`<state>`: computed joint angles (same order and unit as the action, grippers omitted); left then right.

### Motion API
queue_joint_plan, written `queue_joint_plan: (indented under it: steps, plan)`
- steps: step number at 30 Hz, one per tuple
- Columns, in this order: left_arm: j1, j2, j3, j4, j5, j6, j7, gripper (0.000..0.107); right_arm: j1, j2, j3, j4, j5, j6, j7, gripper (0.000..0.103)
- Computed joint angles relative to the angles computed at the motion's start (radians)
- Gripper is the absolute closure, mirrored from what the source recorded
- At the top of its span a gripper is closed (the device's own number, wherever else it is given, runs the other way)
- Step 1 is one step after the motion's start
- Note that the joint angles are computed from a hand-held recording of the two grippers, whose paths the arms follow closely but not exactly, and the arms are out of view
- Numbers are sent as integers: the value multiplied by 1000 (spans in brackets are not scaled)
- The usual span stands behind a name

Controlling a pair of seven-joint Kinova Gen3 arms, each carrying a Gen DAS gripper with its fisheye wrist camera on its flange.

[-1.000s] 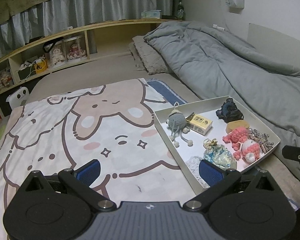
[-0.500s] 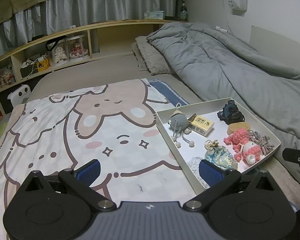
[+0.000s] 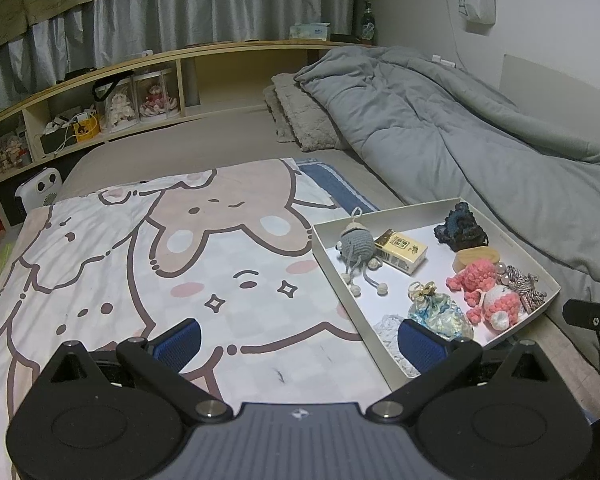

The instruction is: Organize objects

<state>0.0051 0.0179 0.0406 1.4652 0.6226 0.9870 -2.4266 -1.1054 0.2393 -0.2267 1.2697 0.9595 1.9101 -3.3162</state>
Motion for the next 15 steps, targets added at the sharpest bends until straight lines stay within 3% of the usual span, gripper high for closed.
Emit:
queue_joint_plan:
  steps: [15]
  plan:
    - [0, 1, -1, -3, 1, 5, 2, 5, 2, -2, -1, 4, -4, -3, 0, 0]
